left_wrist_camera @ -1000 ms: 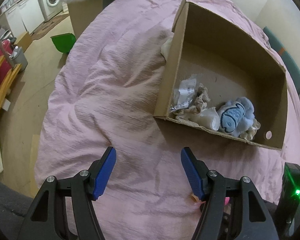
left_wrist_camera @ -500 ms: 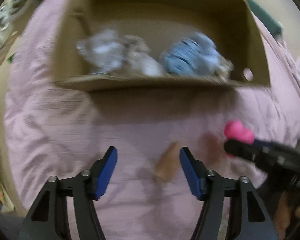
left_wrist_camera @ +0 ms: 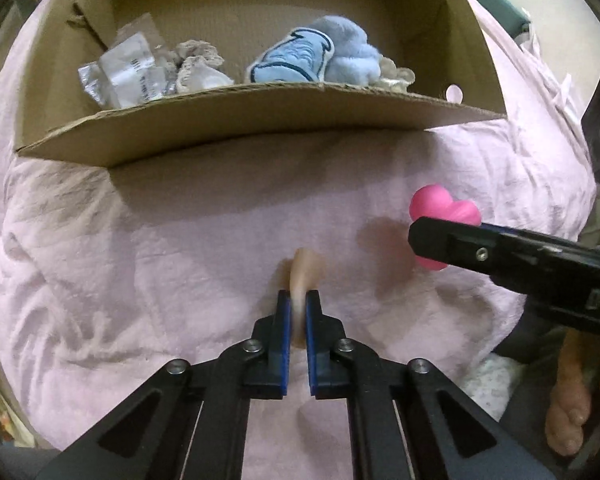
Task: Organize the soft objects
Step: 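Carry the pink duck and beige sponge over the box with both grippers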
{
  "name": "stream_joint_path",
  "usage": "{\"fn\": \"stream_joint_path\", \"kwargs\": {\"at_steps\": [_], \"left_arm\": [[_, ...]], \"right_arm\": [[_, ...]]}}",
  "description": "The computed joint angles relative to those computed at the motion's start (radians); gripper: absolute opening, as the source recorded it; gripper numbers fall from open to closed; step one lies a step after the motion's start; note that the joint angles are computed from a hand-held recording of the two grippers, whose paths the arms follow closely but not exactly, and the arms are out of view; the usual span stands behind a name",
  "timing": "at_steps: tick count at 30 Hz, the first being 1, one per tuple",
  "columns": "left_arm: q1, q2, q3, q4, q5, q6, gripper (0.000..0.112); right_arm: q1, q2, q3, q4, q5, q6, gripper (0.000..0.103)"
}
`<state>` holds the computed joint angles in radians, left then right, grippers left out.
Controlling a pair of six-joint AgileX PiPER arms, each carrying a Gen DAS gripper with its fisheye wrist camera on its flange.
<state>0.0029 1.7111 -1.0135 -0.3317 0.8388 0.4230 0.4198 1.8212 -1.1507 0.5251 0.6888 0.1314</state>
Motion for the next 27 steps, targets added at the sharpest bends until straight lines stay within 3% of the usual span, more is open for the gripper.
{"fn": "stream_joint_path", "kwargs": {"at_steps": [9,23,27], "left_arm": [[0.097,-0.078,0.01,0.003,-0.02,-0.013,0.006],[0.159,-0.219,0.059,0.032,-0.148,-0.098,0.006],[0.127,-0.272,0.09,0.057,-0.222,-0.147,0.006]], "right_arm": [[0.006,-0.011,-0.001,-0.046,0.005,0.03,0.052],[0.018,-0.045,0.004,-0.023,-0.014,-0.011,0.052],[0.023,-0.084,0.019,0.024,-0.053,-0.073,0.052]]}}
